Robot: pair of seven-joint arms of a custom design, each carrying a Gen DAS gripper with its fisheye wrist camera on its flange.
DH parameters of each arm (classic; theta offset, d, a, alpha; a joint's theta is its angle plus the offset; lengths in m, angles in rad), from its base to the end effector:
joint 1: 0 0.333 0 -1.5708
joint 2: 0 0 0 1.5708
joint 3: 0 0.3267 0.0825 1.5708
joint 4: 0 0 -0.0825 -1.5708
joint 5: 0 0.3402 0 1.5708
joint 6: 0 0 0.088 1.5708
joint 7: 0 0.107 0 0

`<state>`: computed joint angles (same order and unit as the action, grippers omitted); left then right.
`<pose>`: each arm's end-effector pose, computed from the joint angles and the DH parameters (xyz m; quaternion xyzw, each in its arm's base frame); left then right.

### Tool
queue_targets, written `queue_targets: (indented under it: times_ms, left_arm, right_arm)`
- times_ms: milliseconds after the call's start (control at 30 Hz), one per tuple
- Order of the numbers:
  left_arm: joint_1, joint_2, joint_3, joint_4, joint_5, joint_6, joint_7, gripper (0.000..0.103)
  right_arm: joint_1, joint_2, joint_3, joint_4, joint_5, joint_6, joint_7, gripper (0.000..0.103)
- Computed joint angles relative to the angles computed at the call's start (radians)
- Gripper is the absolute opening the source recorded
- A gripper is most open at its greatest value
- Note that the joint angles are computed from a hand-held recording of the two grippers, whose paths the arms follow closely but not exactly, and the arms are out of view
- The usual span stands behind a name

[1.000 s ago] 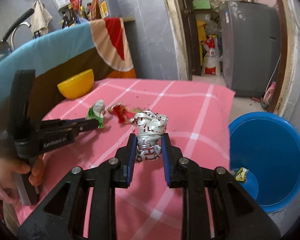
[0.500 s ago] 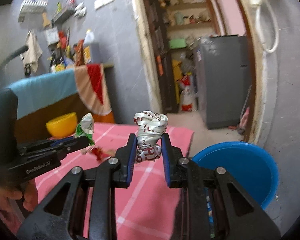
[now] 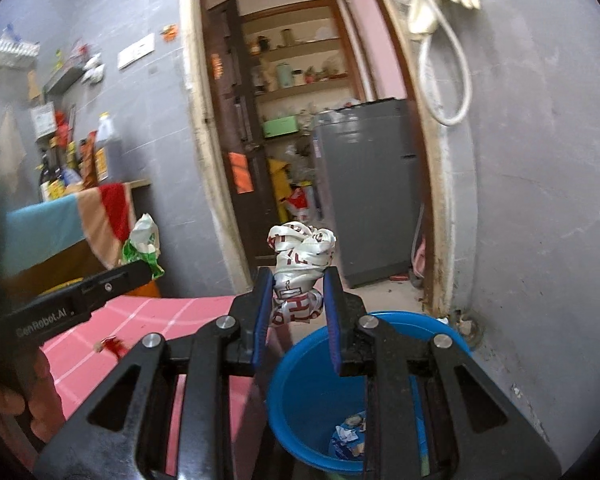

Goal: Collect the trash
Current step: 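Carry both wrappers over the blue bucket and open both grippers, then move both open tools back toward the remaining items on the table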

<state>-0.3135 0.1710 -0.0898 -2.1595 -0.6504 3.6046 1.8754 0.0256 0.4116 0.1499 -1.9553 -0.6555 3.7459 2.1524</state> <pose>0.5376 -0.1425 0.4997 -0.6084 0.5576 -0.4570 0.3319 0.5849 0.1705 0.4678 -0.6512 0.4471 -0.2518 0.5590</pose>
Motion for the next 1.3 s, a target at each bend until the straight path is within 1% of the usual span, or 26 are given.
queue_targets:
  times_ms: [67, 133, 200, 233, 300, 333, 400, 433, 500, 533, 567, 600, 633, 667, 733, 767, 900, 967, 1000, 1067, 1100, 1133, 1167, 1233, 1267, 1300]
  left_arm:
    - [-0.033, 0.032, 0.031, 0.067, -0.042, -0.067, 0.051, 0.012]
    - [-0.056, 0.056, 0.066, 0.119, -0.035, -0.145, 0.051, 0.012]
    - [-0.118, 0.077, 0.142, 0.155, -0.039, -0.204, 0.049, 0.013]
    - [-0.157, 0.093, 0.192, 0.18, -0.039, -0.239, 0.04, 0.013]
    - [-0.176, 0.113, 0.226, 0.21, -0.018, -0.289, 0.006, 0.013]
    - [-0.19, 0.128, 0.252, 0.23, -0.008, -0.318, -0.019, 0.013]
    - [-0.161, 0.143, 0.233, 0.25, 0.009, -0.354, -0.048, 0.013]
    - [-0.157, 0.156, 0.239, 0.268, 0.02, -0.381, -0.071, 0.013]
    - [-0.132, 0.175, 0.224, 0.295, 0.037, -0.425, -0.102, 0.013]
    - [-0.141, 0.185, 0.244, 0.308, 0.058, -0.453, -0.133, 0.014]
    - [-0.134, 0.196, 0.245, 0.325, 0.072, -0.48, -0.154, 0.016]
    - [-0.115, 0.199, 0.229, 0.33, 0.077, -0.494, -0.161, 0.018]
    - [-0.107, 0.206, 0.226, 0.339, 0.09, -0.515, -0.179, 0.024]
    - [-0.103, 0.206, 0.225, 0.337, 0.104, -0.519, -0.197, 0.03]
    - [-0.061, 0.207, 0.181, 0.333, 0.106, -0.513, -0.197, 0.034]
    - [-0.055, 0.205, 0.175, 0.325, 0.118, -0.508, -0.208, 0.034]
    - [-0.017, 0.182, 0.141, 0.283, 0.162, -0.485, -0.233, 0.039]
    - [-0.016, 0.163, 0.142, 0.246, 0.189, -0.45, -0.257, 0.045]
    - [-0.023, 0.151, 0.152, 0.221, 0.205, -0.42, -0.273, 0.046]
    - [-0.054, 0.123, 0.188, 0.164, 0.237, -0.36, -0.308, 0.051]
    - [-0.074, 0.114, 0.212, 0.143, 0.251, -0.339, -0.326, 0.053]
    - [-0.118, 0.103, 0.264, 0.119, 0.263, -0.314, -0.348, 0.058]
    - [-0.147, 0.093, 0.299, 0.098, 0.27, -0.291, -0.363, 0.061]
    - [-0.179, 0.07, 0.341, 0.056, 0.281, -0.244, -0.384, 0.065]
    - [-0.212, 0.065, 0.377, 0.047, 0.271, -0.235, -0.382, 0.071]
    - [-0.272, 0.059, 0.438, 0.031, 0.238, -0.216, -0.367, 0.075]
  right_arm:
    - [-0.015, 0.012, 0.006, 0.02, -0.003, -0.021, 0.022, 0.035]
    - [-0.039, 0.029, 0.024, 0.051, -0.019, -0.057, 0.057, 0.036]
    - [-0.073, 0.043, 0.051, 0.074, -0.046, -0.089, 0.094, 0.036]
    - [-0.095, 0.053, 0.073, 0.091, -0.066, -0.11, 0.118, 0.036]
    - [-0.125, 0.069, 0.104, 0.114, -0.087, -0.142, 0.143, 0.037]
    - [-0.153, 0.08, 0.135, 0.131, -0.112, -0.167, 0.162, 0.037]
    - [-0.184, 0.093, 0.173, 0.144, -0.124, -0.193, 0.167, 0.037]
    - [-0.204, 0.101, 0.198, 0.152, -0.133, -0.21, 0.169, 0.037]
    - [-0.245, 0.118, 0.252, 0.164, -0.144, -0.243, 0.162, 0.037]
    - [-0.268, 0.127, 0.284, 0.17, -0.15, -0.262, 0.158, 0.037]
    - [-0.296, 0.139, 0.319, 0.177, -0.158, -0.281, 0.152, 0.037]
    - [-0.31, 0.144, 0.339, 0.177, -0.154, -0.289, 0.143, 0.037]
    - [-0.319, 0.146, 0.351, 0.175, -0.146, -0.294, 0.134, 0.037]
    - [-0.324, 0.147, 0.358, 0.172, -0.135, -0.294, 0.122, 0.037]
    - [-0.328, 0.144, 0.365, 0.164, -0.111, -0.291, 0.1, 0.038]
    - [-0.329, 0.148, 0.37, 0.167, -0.1, -0.294, 0.087, 0.038]
    - [-0.32, 0.145, 0.37, 0.161, -0.044, -0.293, 0.036, 0.05]
    - [-0.319, 0.143, 0.375, 0.156, -0.018, -0.292, 0.012, 0.055]
    - [-0.315, 0.141, 0.373, 0.152, -0.004, -0.289, -0.001, 0.057]
    - [-0.296, 0.133, 0.354, 0.142, 0.031, -0.277, -0.025, 0.065]
    - [-0.286, 0.128, 0.344, 0.137, 0.046, -0.27, -0.033, 0.067]
    - [-0.279, 0.125, 0.338, 0.133, 0.057, -0.262, -0.038, 0.071]
    - [-0.275, 0.124, 0.335, 0.132, 0.063, -0.257, -0.04, 0.074]
    - [-0.259, 0.117, 0.319, 0.126, 0.076, -0.24, -0.039, 0.08]
    - [-0.251, 0.113, 0.309, 0.122, 0.08, -0.23, -0.037, 0.084]
    - [-0.238, 0.11, 0.296, 0.12, 0.084, -0.222, -0.033, 0.086]
